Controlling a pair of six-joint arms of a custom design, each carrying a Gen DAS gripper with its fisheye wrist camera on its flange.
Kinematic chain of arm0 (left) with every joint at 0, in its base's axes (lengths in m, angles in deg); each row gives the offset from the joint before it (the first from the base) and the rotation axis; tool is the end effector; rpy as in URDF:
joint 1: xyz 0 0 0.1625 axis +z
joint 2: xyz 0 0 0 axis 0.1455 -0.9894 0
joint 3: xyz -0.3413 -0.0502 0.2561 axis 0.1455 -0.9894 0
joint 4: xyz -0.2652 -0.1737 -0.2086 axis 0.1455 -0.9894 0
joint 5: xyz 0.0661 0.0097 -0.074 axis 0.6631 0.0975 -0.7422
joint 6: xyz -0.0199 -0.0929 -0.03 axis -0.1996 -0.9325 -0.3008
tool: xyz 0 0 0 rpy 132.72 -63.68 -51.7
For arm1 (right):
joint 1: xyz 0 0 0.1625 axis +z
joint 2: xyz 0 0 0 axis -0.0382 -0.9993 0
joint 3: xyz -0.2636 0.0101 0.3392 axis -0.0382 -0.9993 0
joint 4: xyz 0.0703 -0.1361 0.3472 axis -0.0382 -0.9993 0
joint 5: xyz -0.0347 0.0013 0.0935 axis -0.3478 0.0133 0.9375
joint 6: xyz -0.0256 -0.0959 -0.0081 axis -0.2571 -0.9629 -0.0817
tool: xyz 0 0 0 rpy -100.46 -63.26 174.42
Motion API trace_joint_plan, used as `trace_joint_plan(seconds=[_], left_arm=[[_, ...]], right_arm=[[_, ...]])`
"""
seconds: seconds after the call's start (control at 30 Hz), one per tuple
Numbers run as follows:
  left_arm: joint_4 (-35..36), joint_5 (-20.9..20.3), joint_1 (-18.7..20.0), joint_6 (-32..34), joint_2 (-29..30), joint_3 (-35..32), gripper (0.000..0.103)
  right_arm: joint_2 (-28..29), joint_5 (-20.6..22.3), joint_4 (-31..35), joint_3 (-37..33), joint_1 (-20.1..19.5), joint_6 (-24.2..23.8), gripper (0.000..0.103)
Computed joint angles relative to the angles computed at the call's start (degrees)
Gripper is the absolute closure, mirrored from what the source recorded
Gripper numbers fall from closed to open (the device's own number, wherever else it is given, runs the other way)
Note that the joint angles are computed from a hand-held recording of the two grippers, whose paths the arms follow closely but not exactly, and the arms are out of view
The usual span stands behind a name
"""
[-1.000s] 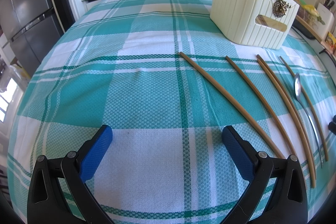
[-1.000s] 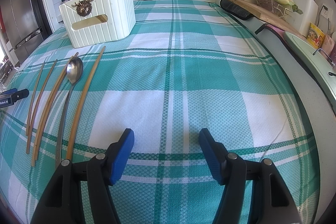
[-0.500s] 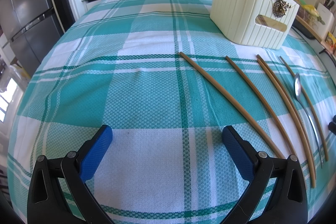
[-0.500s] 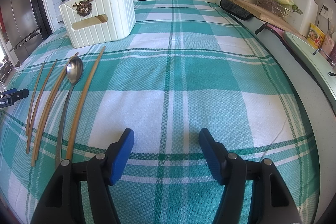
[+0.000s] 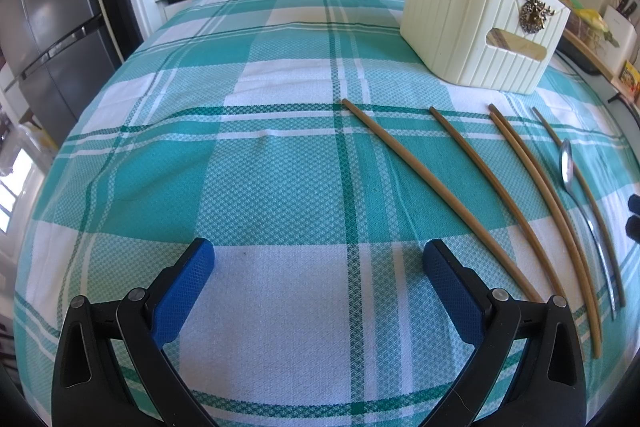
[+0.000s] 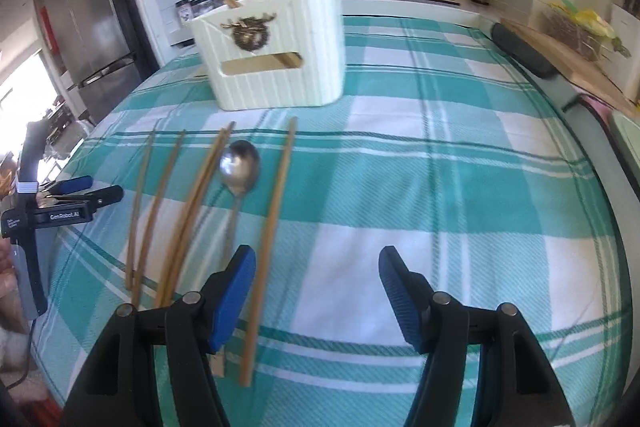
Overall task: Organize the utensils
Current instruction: 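Grasp a wooden chopstick with the right tool while the left tool grasps another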
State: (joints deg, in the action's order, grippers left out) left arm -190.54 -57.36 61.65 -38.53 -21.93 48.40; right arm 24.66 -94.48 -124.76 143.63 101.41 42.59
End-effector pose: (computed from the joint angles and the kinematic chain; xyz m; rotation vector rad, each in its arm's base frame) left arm 0.0348 -0.5451 0.2237 -0.1110 2.1330 -0.8710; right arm 0.2064 -0.6320 -0.0051 1.0450 -2.4677 0.4812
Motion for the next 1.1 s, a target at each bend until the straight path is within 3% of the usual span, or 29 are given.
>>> trace_joint_plan(seconds=[0.03, 0.1, 0.2, 0.3, 0.4, 0.5, 0.63, 0.77, 0.93, 1.1], left_arm=[[-0.1, -0.1, 0.0, 0.1, 0.0, 0.0, 0.000], [-0.1, 0.0, 0.0, 0.0, 0.0, 0.0, 0.000], [-0.2, -0.1, 0.0, 0.1, 0.0, 0.0, 0.000], [-0.2, -0.1, 0.0, 0.1, 0.0, 0.0, 0.000], [1.6, -0.6, -0.1, -0.3, -0.8, 0.3, 0.000], [5.8, 0.1, -0.5, -8.4, -3.5, 1.7, 0.001], [-0.5, -4.7, -2.5, -12.6, -5.7, 4.5, 0.001], [3.1, -2.2, -5.4, -13.5, -1.7, 1.0, 0.000], [12.3, 5.1, -6.1, -19.4, 3.0, -2.5, 0.001], [17.7, 4.2, -5.6, -19.9, 1.2, -0.5, 0.001]], right_arm=[[0.8, -0.5, 1.2, -1.2, 0.6, -0.6, 0.040], [2.0, -1.4, 4.6, -3.6, 1.3, -1.1, 0.059], [3.5, -2.4, 9.2, -6.5, 1.8, -1.1, 0.068], [5.4, -5.7, 10.9, -8.7, 2.3, -2.6, 0.086], [5.9, -6.6, 8.9, -8.9, 2.4, -2.8, 0.096], [5.5, -7.3, 7.0, -8.2, 2.0, -0.6, 0.098], [4.1, -7.5, 4.4, -5.6, 1.4, 0.1, 0.098], [4.2, -8.3, 1.1, -4.1, 1.4, -0.9, 0.098], [4.0, -8.4, 1.1, -4.0, 1.3, 0.6, 0.097], [3.1, -9.2, 0.2, -2.7, 1.0, 0.7, 0.097]])
